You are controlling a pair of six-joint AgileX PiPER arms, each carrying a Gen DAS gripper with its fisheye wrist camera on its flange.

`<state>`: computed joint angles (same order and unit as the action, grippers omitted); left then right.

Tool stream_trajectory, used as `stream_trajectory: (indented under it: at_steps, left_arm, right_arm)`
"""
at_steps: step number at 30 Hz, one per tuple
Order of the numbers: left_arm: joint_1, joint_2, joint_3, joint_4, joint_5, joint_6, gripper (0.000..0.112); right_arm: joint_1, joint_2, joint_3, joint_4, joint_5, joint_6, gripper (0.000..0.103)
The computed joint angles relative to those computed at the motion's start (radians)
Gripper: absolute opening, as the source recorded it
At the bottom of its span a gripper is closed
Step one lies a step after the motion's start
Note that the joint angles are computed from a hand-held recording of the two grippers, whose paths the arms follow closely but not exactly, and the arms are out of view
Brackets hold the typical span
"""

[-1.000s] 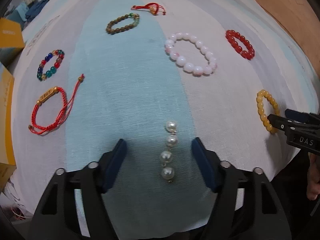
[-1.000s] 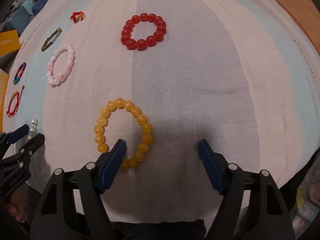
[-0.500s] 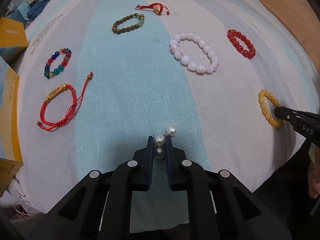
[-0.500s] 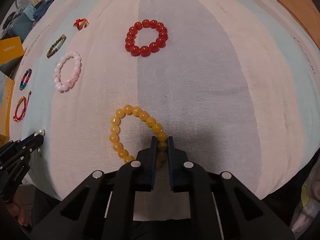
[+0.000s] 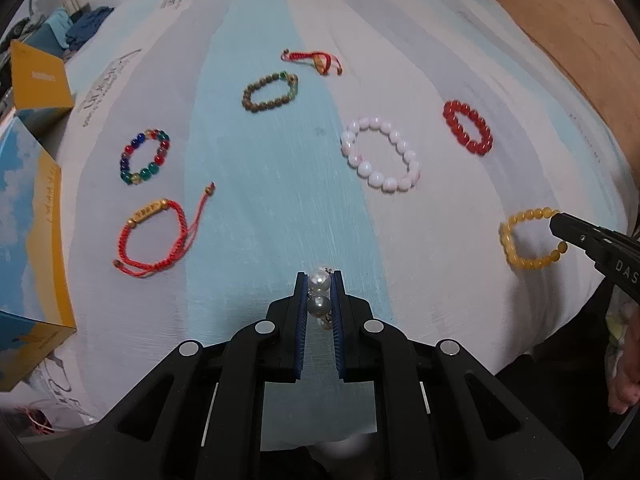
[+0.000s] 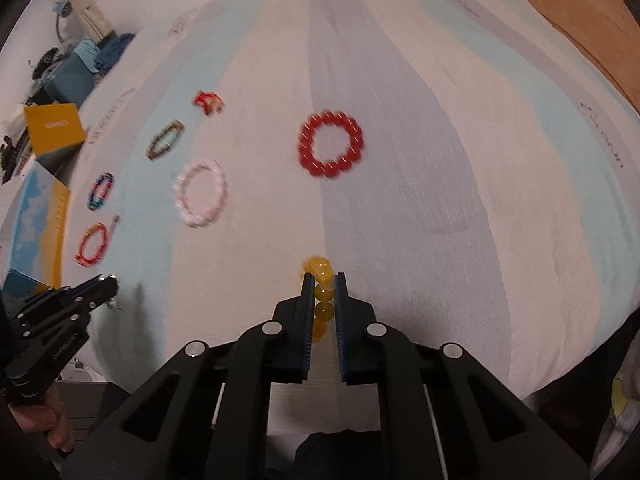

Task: Organize jewelry
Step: 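Carry the pearl earring and yellow bracelet with both tools into the white box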

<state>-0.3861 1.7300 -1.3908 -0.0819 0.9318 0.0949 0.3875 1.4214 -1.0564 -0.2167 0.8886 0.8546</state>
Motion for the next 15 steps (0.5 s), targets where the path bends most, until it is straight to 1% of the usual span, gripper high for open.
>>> stream_trajectory:
  at_steps: [1,5,11,15]
  left_arm:
    - [0.001,-0.002,-0.008,-0.002,0.006,0.0,0.01]
    - [0.026,-0.013,-0.075,-0.027,0.062,0.016,0.01]
    - [0.09,-0.007,-0.215,-0.071,0.168,0.052,0.01]
    - [0.15,0.01,-0.33,-0.079,0.247,0.069,0.01]
  right_arm:
    - [0.028,-0.002,-0.008,-0.015,0.006,0.028,0.009]
    - [0.057,-0.013,-0.062,-0.041,0.053,0.039,0.009]
    - [0.107,0.036,-0.181,-0.075,0.105,0.059,0.009]
    - [0.155,0.098,-0.319,-0.095,0.16,0.063,0.009]
